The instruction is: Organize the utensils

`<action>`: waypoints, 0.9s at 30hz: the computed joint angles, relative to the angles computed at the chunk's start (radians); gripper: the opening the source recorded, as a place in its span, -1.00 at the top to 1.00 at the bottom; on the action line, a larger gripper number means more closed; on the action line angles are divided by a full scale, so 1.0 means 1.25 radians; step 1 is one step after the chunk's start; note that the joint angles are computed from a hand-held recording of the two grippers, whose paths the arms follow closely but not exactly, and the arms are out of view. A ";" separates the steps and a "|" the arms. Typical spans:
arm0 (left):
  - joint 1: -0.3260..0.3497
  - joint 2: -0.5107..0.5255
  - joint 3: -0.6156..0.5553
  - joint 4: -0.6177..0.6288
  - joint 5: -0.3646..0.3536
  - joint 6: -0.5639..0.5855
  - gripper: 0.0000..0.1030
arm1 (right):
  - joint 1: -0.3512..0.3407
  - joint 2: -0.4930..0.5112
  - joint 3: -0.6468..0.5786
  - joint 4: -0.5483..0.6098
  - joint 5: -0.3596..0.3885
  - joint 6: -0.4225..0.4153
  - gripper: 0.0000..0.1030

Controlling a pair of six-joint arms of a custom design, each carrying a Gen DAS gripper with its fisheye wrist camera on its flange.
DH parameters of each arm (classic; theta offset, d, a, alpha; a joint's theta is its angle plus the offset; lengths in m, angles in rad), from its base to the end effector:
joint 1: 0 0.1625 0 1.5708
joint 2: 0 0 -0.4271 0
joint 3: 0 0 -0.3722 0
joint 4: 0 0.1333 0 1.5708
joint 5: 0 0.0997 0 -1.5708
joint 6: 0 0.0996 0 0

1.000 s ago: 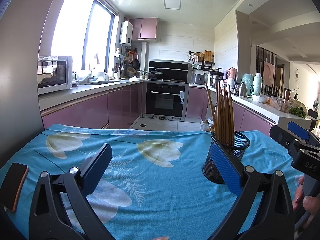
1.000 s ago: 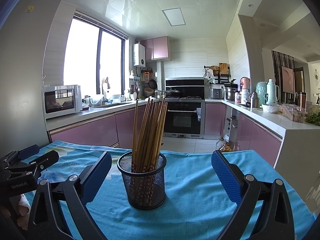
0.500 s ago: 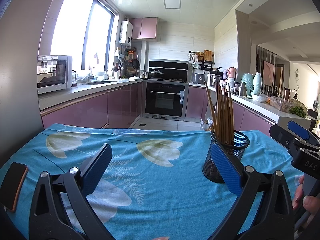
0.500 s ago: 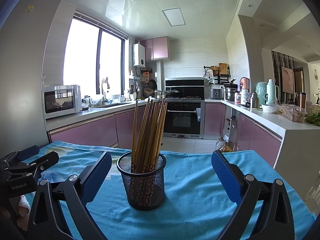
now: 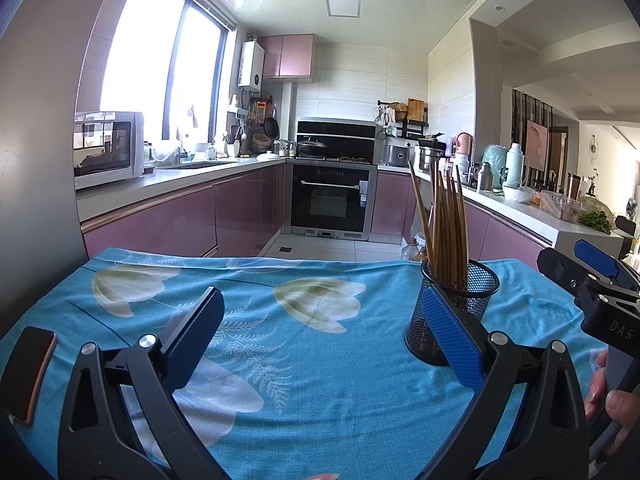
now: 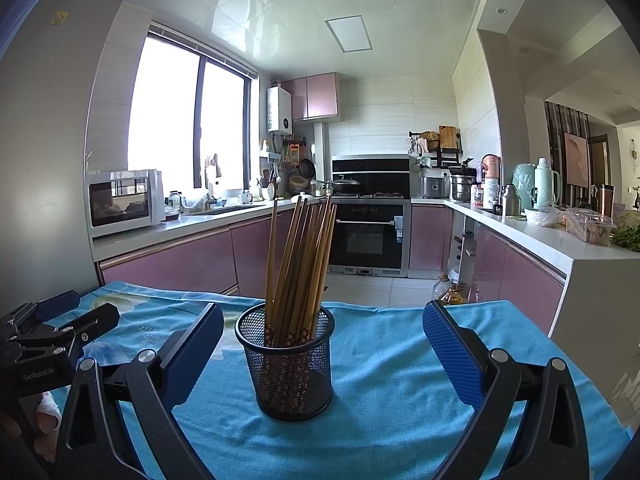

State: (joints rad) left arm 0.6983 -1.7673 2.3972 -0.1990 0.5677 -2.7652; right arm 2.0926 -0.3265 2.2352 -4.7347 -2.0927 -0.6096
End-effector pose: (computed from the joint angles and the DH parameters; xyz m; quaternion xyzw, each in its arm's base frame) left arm -0.0322 -0.3107 0.2492 0.2211 0.7506 -0.5580 0.2762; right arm 0.2690 -0.3000 0.0163 0.2913 -0.7414 0.5576 0.2335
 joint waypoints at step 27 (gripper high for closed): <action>-0.011 -0.006 0.007 -0.007 -0.012 0.023 -0.89 | -0.008 0.004 -0.001 0.018 0.003 0.005 -0.88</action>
